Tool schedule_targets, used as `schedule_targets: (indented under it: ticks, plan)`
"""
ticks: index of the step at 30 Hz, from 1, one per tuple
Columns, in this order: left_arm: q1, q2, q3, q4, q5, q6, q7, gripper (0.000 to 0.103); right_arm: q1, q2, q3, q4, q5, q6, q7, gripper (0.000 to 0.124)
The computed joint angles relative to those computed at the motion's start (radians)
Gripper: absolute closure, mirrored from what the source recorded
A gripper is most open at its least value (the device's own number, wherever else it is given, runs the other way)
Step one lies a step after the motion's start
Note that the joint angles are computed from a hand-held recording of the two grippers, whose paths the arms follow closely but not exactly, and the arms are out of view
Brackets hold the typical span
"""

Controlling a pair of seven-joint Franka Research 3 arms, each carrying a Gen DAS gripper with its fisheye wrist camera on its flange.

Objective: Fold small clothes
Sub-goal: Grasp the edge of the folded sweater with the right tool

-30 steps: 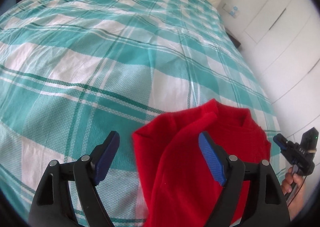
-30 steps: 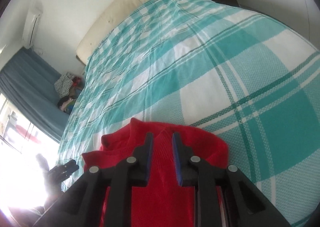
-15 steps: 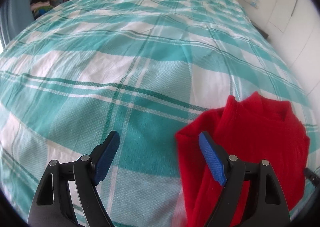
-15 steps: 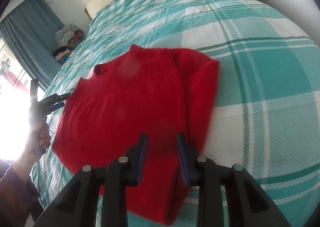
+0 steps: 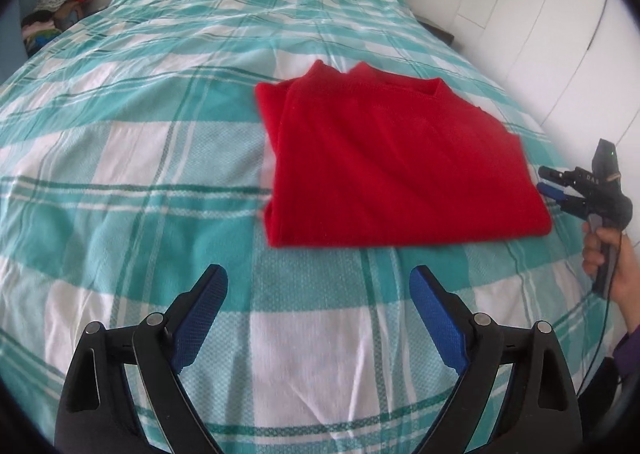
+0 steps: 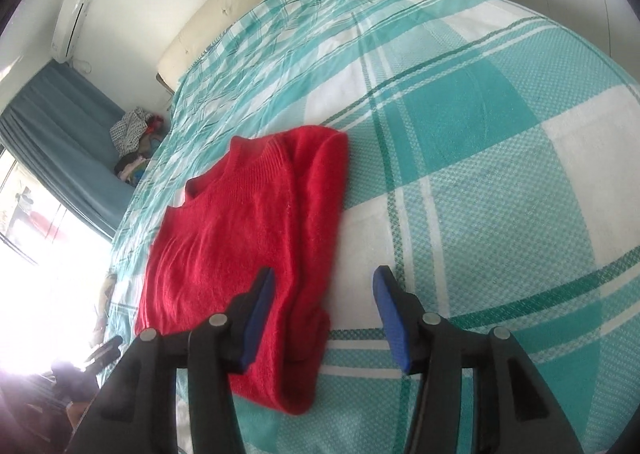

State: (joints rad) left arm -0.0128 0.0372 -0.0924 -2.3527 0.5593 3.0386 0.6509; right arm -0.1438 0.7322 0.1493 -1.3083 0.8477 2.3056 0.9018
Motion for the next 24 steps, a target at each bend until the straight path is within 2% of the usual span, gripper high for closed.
schedule_targets:
  ticks: [3,4,5,11,13,14,18,21,24]
  plan:
    - [-0.007,0.0,0.061,0.0,0.42,0.041,-0.404,0.01,0.012,0.046,-0.001,0.063,-0.01,0.002,0.041,0.065]
    - [-0.001,0.002,0.063,0.004,0.488,0.032,-0.472,0.01,0.017,0.063,-0.001,0.089,-0.02,-0.004,0.057,0.064]
    - [0.008,0.005,0.06,0.003,0.502,0.034,-0.487,0.01,0.021,0.081,0.0,0.116,-0.032,-0.014,0.069,0.064]
    - [0.034,0.031,0.051,-0.008,0.425,0.08,-0.391,0.01,0.062,0.167,0.008,0.254,-0.119,-0.062,0.127,0.066]
    - [0.028,0.026,0.057,-0.01,0.433,0.081,-0.392,0.01,0.087,0.199,0.006,0.309,-0.2,-0.088,0.179,0.098]
    - [0.027,0.021,0.061,-0.014,0.444,0.09,-0.401,0.01,0.113,0.188,-0.026,0.296,-0.205,-0.074,0.201,0.113]
    - [0.039,-0.012,0.078,-0.02,0.579,0.104,-0.529,0.01,0.152,0.072,-0.028,0.149,-0.241,0.086,0.204,0.114]
    - [0.073,-0.037,0.067,-0.032,0.603,0.095,-0.567,0.01,0.17,0.012,0.001,0.129,-0.239,0.071,0.198,0.114]
    - [0.118,-0.056,0.063,-0.03,0.711,0.114,-0.695,0.01,0.238,-0.007,-0.001,0.17,-0.283,0.038,0.227,0.114]
